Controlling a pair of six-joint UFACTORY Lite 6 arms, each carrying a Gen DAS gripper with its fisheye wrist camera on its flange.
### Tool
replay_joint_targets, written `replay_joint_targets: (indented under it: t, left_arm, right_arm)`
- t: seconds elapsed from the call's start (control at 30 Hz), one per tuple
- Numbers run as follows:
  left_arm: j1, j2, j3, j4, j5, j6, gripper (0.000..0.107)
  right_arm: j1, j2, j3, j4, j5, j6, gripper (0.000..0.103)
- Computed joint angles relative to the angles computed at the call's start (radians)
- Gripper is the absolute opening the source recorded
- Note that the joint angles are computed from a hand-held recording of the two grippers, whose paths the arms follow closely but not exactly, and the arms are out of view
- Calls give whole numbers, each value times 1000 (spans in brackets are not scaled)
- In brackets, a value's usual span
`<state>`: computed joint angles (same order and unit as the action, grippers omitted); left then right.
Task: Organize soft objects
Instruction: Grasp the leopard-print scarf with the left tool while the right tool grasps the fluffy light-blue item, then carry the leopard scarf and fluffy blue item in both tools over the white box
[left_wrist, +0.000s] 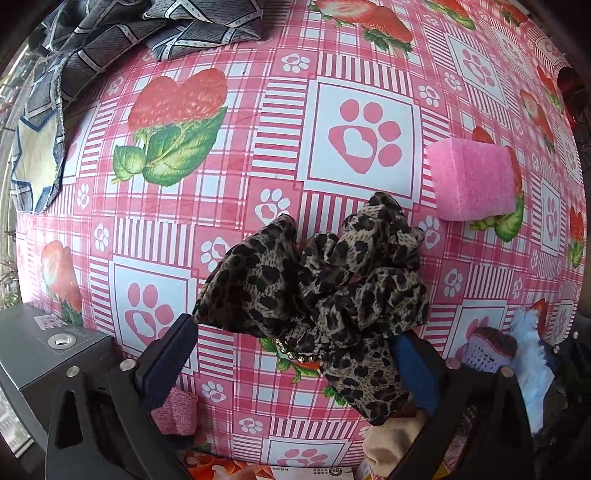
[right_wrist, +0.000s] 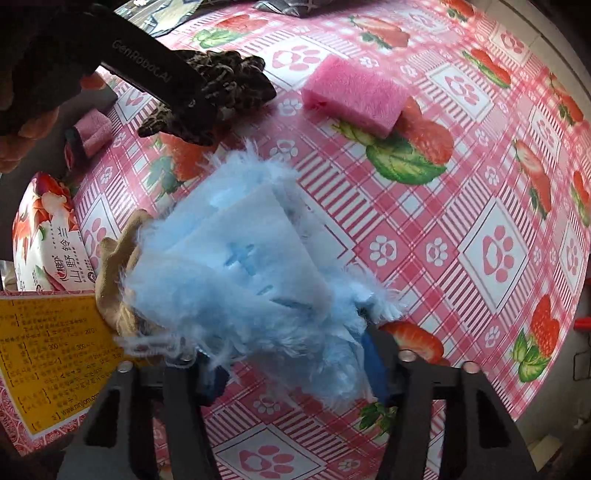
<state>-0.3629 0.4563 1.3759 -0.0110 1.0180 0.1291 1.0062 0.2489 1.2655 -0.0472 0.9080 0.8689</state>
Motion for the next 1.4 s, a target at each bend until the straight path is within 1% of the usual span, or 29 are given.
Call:
replay_joint_targets:
  t: [0.03, 0.07, 0.1, 0.13, 0.17, 0.2, 0.27, 0.33, 0.43, 0.5, 0.6, 0.67, 0.83, 0.87, 0.97, 1.13, 1.4]
  left_arm:
    - [-24, 10, -16, -16, -15, -10, 79]
    - [-29, 19, -7, -8, -11, -13, 78]
    - [-32, 15, -7, 1, -16, -11, 73]
    - [-36, 10, -6, 0, -17, 2, 66]
    - [-44, 9, -2, -1, -18, 13, 54]
    - [-46, -3, -7, -10, -18, 30, 49]
    - [-37, -8, 0, -65, -7, 70, 48]
    - [-37, -41, -14, -75, -20, 76, 48]
    - [-61, -120, -51, -42, -42, 67, 48]
    - [-76, -183, -88, -35, -50, 70, 48]
    - [-79, -285, -140, -52, -29, 92, 48]
    - [-82, -354, -178, -50, -18, 97, 48]
    - [-53, -537, -292, -56, 23, 130, 48]
    - [-21, -567, -304, -60, 39, 168, 48]
    - [48, -688, -345, -70, 117, 255, 48]
    - [192, -818, -364, -107, 242, 410, 48]
    - [420, -968, -396, -144, 402, 690, 48]
  right_arm:
    - [-7, -25, -27, 25, -21, 17, 42]
    - [-12, -55, -56, 47, -35, 34, 36]
    - [-16, -84, -80, 62, -42, 63, 35]
    - [-15, -118, -107, 60, -49, 111, 32]
    - [-20, -156, -139, 66, -62, 151, 31]
    - [-26, -198, -174, 75, -77, 200, 31]
    - [-43, -287, -250, 83, -114, 294, 31]
    - [-40, -366, -307, 72, -132, 409, 31]
    - [-4, -451, -349, 28, -131, 591, 31]
    - [-3, -483, -362, 13, -127, 657, 31]
    - [-2, -543, -391, -4, -121, 736, 31]
    - [29, -586, -408, -30, -99, 813, 31]
    - [114, -546, -310, -109, -6, 967, 31]
    - [147, -538, -280, -126, 24, 1005, 31]
    - [188, -491, -207, -148, 70, 1066, 31]
    - [279, -404, -84, -183, 149, 1184, 31]
    - [427, -262, 81, -185, 228, 1362, 31]
